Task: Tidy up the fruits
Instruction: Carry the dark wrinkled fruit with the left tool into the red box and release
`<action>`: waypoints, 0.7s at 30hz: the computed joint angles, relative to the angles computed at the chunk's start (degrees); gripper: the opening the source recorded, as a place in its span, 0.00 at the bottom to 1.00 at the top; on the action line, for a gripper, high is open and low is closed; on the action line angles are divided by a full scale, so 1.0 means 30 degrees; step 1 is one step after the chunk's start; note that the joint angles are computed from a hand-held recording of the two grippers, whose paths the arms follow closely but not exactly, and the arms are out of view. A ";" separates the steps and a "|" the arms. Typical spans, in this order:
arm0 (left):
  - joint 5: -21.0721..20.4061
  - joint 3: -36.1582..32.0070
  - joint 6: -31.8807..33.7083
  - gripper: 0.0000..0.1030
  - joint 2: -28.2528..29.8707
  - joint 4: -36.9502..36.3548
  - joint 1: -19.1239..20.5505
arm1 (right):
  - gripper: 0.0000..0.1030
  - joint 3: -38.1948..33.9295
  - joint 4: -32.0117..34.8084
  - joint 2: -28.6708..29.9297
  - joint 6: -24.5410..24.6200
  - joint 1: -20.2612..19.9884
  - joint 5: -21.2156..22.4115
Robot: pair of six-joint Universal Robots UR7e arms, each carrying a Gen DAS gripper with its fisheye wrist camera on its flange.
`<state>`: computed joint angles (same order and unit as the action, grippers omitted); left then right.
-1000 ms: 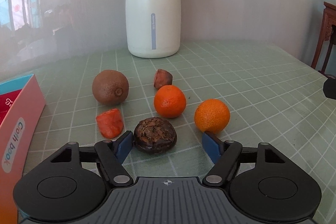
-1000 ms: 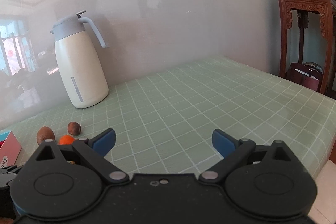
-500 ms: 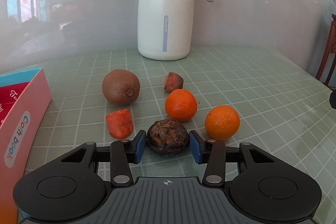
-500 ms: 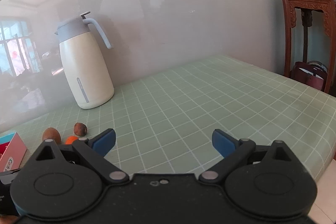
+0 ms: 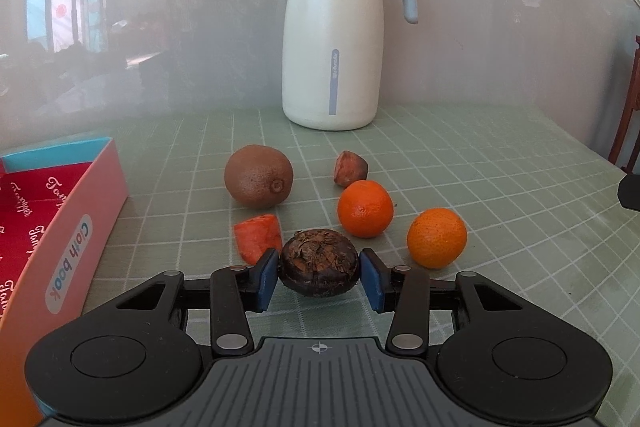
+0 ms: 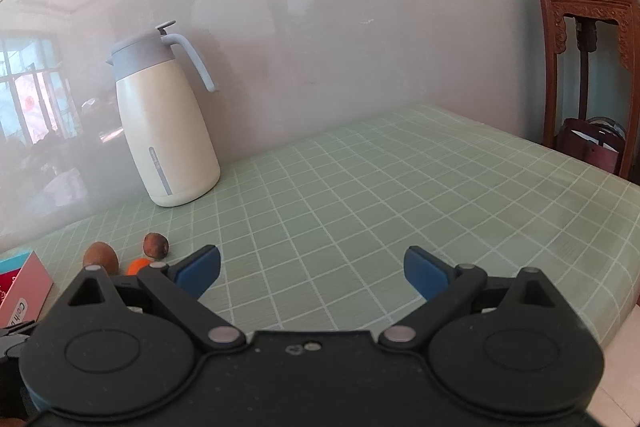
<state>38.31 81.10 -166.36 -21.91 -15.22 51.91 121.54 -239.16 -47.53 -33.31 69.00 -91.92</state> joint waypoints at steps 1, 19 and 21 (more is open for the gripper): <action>-0.0044 0.0132 0.0045 0.43 -0.0108 -0.0143 -0.0017 | 0.96 0.0007 -0.0026 0.0012 -0.0038 0.0007 0.0007; -0.1992 0.6293 0.4075 0.43 -0.4477 -0.8119 -0.0456 | 0.96 -0.0146 0.0166 0.0882 -0.0783 0.1071 -0.0327; -0.2393 0.6915 0.4498 0.43 -0.4979 -0.9047 -0.0400 | 0.96 -0.0188 0.0227 0.1023 -0.0865 0.1242 -0.0384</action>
<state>31.13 101.84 -152.86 -36.85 -42.36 50.71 120.98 -238.48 -44.46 -35.91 72.73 -93.08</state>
